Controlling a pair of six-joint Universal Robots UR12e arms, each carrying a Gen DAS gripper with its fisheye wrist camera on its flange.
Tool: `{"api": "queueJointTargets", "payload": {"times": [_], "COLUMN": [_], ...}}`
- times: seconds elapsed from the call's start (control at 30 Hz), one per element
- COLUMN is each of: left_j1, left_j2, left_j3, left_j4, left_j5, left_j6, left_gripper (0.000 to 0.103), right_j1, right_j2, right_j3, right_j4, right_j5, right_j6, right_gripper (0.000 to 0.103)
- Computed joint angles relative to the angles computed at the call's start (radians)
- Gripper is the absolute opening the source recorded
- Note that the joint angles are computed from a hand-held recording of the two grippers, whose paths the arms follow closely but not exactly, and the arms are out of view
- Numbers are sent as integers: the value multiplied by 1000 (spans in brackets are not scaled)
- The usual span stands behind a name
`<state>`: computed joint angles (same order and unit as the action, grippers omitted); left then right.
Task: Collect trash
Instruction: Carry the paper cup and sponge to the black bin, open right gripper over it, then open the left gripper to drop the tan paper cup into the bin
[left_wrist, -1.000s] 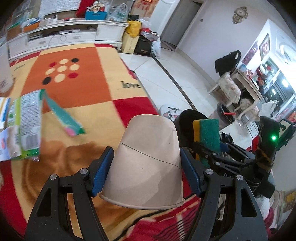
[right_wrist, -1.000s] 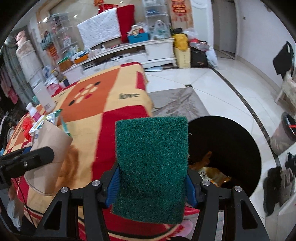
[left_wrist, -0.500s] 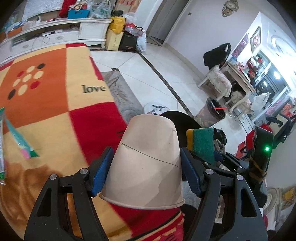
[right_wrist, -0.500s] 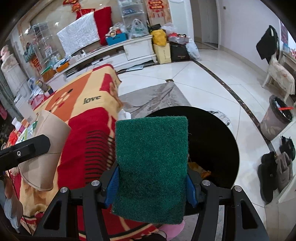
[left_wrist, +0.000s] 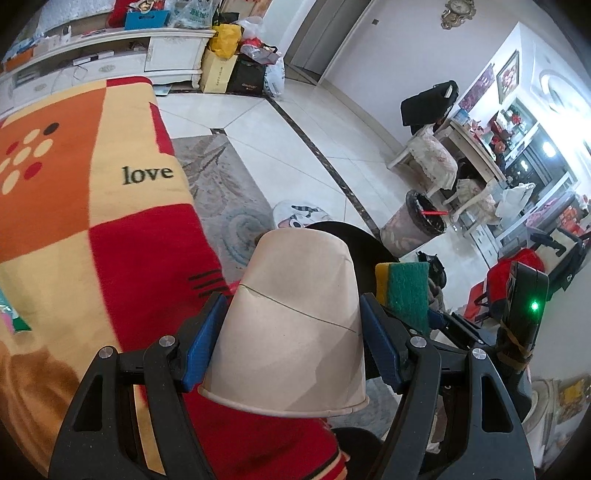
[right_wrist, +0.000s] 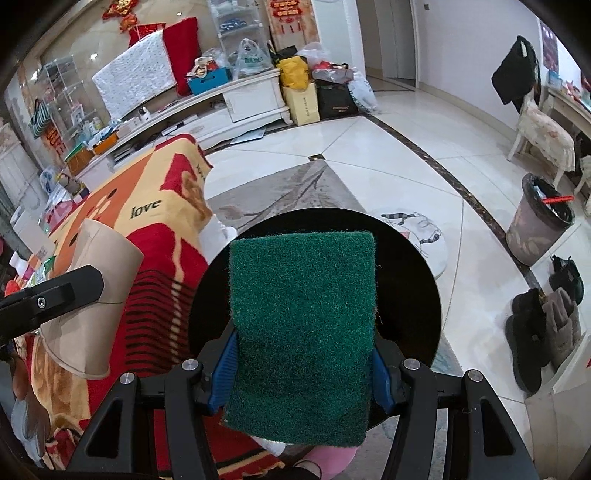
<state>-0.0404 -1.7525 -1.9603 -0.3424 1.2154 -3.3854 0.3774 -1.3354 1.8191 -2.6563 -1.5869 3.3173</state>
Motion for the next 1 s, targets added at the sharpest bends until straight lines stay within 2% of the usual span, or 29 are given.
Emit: {"api": "queueJointTargets", "payload": {"times": [0.43, 0.5, 0.57, 0.77, 1.0], "left_j1": [-21, -23, -25, -24, -16], "left_j2": [-37, -41, -45, -54, -60], "left_j3": [34, 35, 38, 42, 48], "left_j4": [-5, 1, 7, 20, 1], "left_j5": [-12, -17, -19, -31, -78], "left_j6": [-2, -2, -5, -19, -15], "left_gripper": [72, 73, 73, 73, 74], "right_j1": [-26, -30, -33, -38, -43], "right_j2": [-2, -3, -2, -4, -15], "right_j3": [12, 13, 12, 16, 27], "right_j4": [0, -1, 0, -2, -7], "right_j5": [-4, -1, 3, 0, -1], "right_j6": [29, 37, 44, 54, 67], "right_gripper": [60, 62, 70, 71, 71]}}
